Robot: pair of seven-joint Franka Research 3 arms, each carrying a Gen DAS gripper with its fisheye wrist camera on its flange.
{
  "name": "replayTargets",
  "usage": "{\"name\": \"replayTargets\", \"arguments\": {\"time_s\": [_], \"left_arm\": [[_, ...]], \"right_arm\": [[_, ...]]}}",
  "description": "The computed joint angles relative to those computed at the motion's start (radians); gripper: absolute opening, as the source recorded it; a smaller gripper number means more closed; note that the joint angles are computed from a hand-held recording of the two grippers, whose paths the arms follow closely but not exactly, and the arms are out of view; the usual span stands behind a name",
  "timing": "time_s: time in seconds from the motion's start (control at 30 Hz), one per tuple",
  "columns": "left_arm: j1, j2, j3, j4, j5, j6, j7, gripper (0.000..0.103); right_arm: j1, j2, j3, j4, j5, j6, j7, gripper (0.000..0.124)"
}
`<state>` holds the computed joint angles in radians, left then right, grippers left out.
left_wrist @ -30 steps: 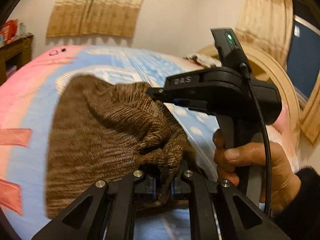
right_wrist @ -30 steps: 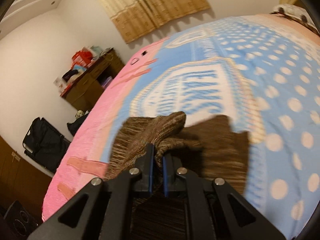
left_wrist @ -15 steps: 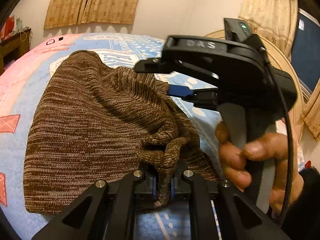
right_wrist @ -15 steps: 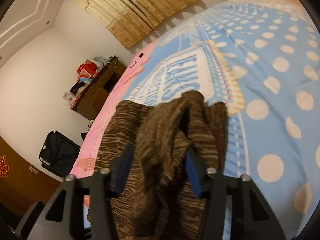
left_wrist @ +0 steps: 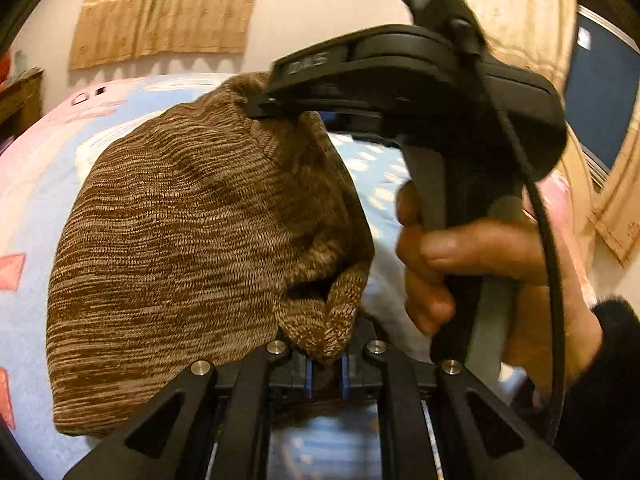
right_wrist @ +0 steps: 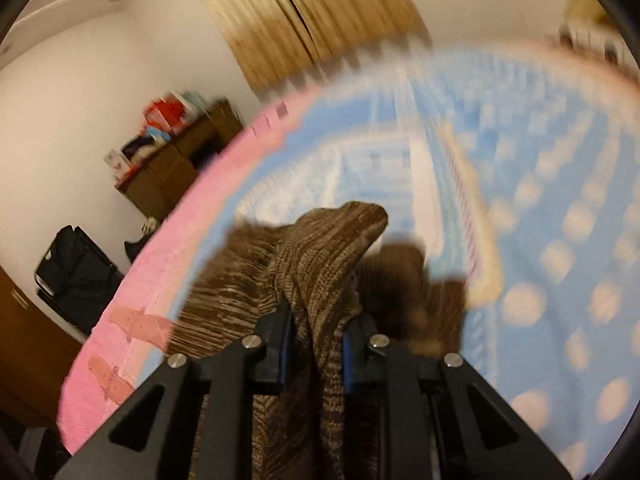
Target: Fold small clothes
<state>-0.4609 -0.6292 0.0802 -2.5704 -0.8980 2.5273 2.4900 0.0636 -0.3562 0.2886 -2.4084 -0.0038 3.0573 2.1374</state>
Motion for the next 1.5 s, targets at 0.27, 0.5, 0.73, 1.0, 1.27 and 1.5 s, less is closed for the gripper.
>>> {"name": "replayTargets", "arguments": {"time_s": [0.27,0.5,0.73,1.0,1.27,1.5], "left_arm": [[0.031,0.001,-0.034,-0.002,0.134,-0.042,-0.073,0.009],[0.097,-0.103,0.051,-0.004,0.246,-0.295,-0.062,0.009],[0.202,-0.089,0.078,0.014,0.208,-0.280,-0.154,0.010],[0.212,-0.020,0.032,0.050,0.200,-0.173,-0.174,0.010],[0.201,0.051,0.076,0.014,0.186,-0.042,-0.139,0.009],[0.248,0.012,0.084,0.036,0.259,-0.146,-0.154,0.010]], "right_arm": [[-0.085,-0.012,0.025,-0.033,-0.159,-0.200,0.095,0.044],[-0.040,-0.329,-0.025,-0.272,-0.035,-0.109,0.201,0.059],[0.161,-0.477,-0.020,-0.314,0.085,-0.229,0.090,0.057],[0.076,-0.309,0.114,-0.206,0.004,-0.354,0.176,0.013],[0.449,-0.363,-0.222,-0.409,0.358,-0.080,0.077,0.012],[0.312,-0.493,-0.140,-0.435,0.374,-0.222,0.050,0.028]]}}
